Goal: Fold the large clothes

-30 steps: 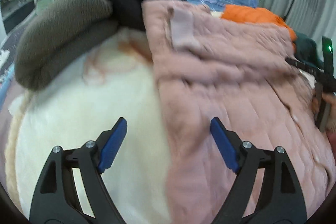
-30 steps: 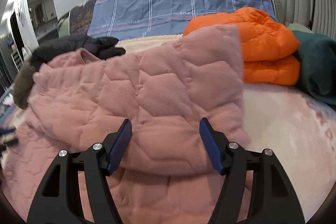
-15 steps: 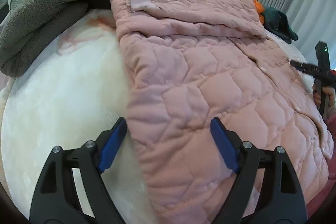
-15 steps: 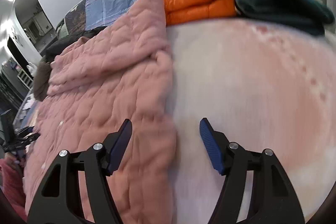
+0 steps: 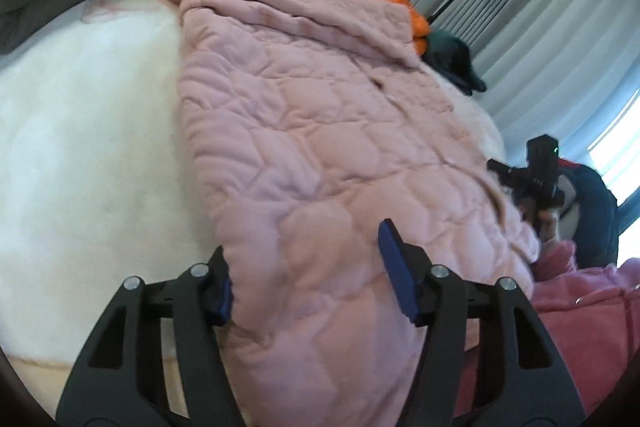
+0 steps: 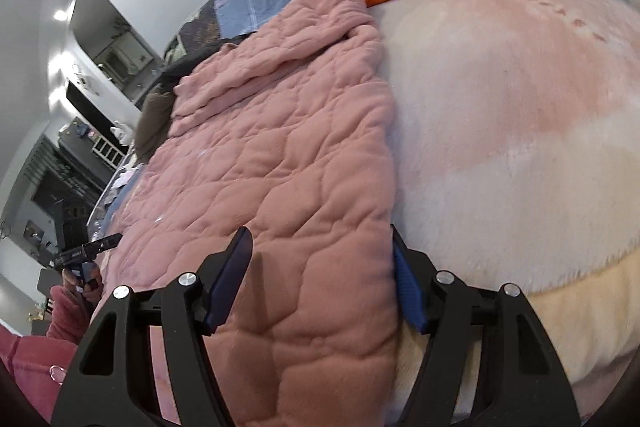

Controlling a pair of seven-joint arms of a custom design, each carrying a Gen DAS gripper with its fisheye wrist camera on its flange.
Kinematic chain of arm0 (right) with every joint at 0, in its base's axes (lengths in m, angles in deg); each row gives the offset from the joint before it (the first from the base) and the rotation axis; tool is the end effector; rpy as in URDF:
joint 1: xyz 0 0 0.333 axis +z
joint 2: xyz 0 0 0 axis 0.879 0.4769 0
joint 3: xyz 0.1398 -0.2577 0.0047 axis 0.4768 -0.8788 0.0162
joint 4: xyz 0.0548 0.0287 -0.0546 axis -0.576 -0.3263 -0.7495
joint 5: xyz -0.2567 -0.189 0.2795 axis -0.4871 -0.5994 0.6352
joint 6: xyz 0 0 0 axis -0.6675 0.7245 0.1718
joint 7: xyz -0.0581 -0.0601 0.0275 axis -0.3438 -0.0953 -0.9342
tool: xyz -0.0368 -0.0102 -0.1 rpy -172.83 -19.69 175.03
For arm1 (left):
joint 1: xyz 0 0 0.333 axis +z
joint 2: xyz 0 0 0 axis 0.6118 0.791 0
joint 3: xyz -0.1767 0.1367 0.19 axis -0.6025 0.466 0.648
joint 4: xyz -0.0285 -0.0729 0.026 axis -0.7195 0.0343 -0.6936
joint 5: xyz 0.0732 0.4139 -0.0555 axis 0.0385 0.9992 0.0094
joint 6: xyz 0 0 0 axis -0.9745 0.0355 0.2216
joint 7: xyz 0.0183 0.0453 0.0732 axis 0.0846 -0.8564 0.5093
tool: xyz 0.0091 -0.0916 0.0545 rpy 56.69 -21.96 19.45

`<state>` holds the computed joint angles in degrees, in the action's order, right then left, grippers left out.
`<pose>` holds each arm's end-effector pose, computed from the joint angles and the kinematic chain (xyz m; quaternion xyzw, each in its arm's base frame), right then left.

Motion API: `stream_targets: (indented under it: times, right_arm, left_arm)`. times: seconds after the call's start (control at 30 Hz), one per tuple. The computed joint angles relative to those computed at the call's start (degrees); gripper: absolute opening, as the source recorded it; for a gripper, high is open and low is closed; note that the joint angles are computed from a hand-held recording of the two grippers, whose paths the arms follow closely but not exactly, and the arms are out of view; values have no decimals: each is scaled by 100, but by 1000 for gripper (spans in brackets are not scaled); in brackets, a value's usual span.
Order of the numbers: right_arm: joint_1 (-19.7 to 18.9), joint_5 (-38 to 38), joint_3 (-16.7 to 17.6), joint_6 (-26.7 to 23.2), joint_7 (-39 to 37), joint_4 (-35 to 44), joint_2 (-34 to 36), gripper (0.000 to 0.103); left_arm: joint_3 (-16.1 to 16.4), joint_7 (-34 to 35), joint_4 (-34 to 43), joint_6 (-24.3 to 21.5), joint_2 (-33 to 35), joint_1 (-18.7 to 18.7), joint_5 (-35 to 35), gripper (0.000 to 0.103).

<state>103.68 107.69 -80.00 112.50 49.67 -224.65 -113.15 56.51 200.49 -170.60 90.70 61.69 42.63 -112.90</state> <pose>0.4722 0.0619 0.4078 -0.5239 0.7380 -0.0910 0.4154 0.6443 -0.0784 0.3884 0.4252 -0.8023 0.4079 0.0958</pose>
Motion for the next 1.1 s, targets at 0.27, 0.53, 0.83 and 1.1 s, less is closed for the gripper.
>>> stream_targets:
  times: [0.27, 0.53, 0.83, 1.1]
  right_arm:
    - [1406, -49, -1275, 1439, 8, -111, -1034, 10]
    - [-371, -309, 492, 1276, 368, -657, -1297, 8]
    - [-1420, -487, 1098, 170, 1274, -1259, -1344, 64]
    - [-412, -1387, 199, -172, 855, -1205, -1596, 46]
  left_arm:
    - [36, 775, -476, 600, -956, -173, -1807, 10]
    - [234, 548, -1001, 1038, -1222, -481, -1188, 33]
    - [421, -23, -1613, 539, -1225, -245, -1294, 79]
    - [395, 524, -2025, 367, -1694, -417, -974, 20]
